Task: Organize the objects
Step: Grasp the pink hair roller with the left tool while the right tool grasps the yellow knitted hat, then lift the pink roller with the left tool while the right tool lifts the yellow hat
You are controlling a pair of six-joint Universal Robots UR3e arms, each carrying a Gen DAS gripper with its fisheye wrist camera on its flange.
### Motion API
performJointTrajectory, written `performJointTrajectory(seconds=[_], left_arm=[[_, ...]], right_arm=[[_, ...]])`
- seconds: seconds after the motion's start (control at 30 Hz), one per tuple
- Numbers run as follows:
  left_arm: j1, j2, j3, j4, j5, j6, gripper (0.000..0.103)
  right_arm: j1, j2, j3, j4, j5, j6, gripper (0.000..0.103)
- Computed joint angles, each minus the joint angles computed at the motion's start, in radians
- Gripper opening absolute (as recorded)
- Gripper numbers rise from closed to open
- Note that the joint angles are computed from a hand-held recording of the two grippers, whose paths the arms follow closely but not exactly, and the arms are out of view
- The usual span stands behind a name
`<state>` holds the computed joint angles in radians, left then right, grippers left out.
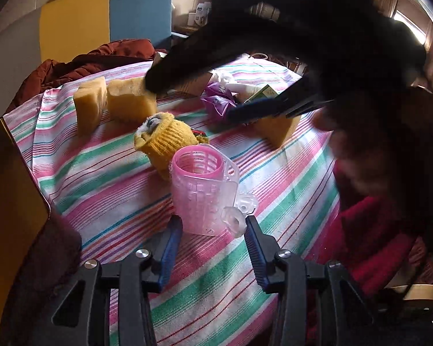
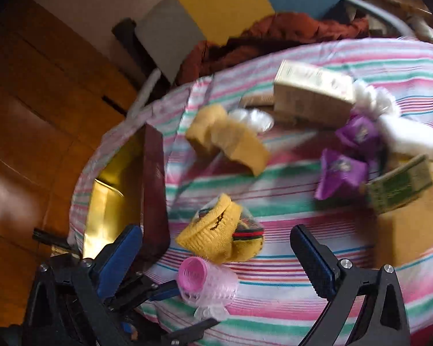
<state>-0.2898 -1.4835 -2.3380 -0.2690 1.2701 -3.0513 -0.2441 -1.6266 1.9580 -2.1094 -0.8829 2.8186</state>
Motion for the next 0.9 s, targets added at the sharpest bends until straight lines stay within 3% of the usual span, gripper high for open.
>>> performJointTrajectory(seconds=[0.13,0.2,0.27,0.33,0.6,0.73,0.77,0.9], left_arm=[[-0.009,-0.004,-0.002,0.032,0.023,-0.001,0.047],[-0.012,-0.018,0.007,0.034,0.033,0.001,0.054],[-0.005,-0.032,0.007,0.048,0.024,0.012,0.057],[-0.004,-0.056,0.011,0.073,0.021,0.02,0.061],[-0.008,-0.167,0.055,0.127,-0.011,0.048,0.058],[0.02,-0.129,0.02,0.129,-0.037,0.06,0.052],[0.029,-0.108,0.012,0.118,-0.046,0.064,0.041],[0.088,-0.003,-0.025,0.063,-0.111,0.073,0.043]], right_arm=[[0.043,0.155,-0.099,0.04,-0.015,0.044,0.103],[0.063,0.191,-0.121,0.057,-0.025,0.035,0.097],[0.062,0.208,-0.122,0.052,-0.029,0.045,0.068],[0.052,0.206,-0.099,0.036,-0.017,0.037,0.064],[0.052,0.231,-0.101,0.015,0.002,0.035,0.062],[0.038,0.21,-0.08,-0.026,0.006,0.043,0.056],[0.038,0.205,-0.078,-0.039,0.0,0.05,0.055],[0.023,0.178,-0.07,-0.061,0.002,0.06,0.054]])
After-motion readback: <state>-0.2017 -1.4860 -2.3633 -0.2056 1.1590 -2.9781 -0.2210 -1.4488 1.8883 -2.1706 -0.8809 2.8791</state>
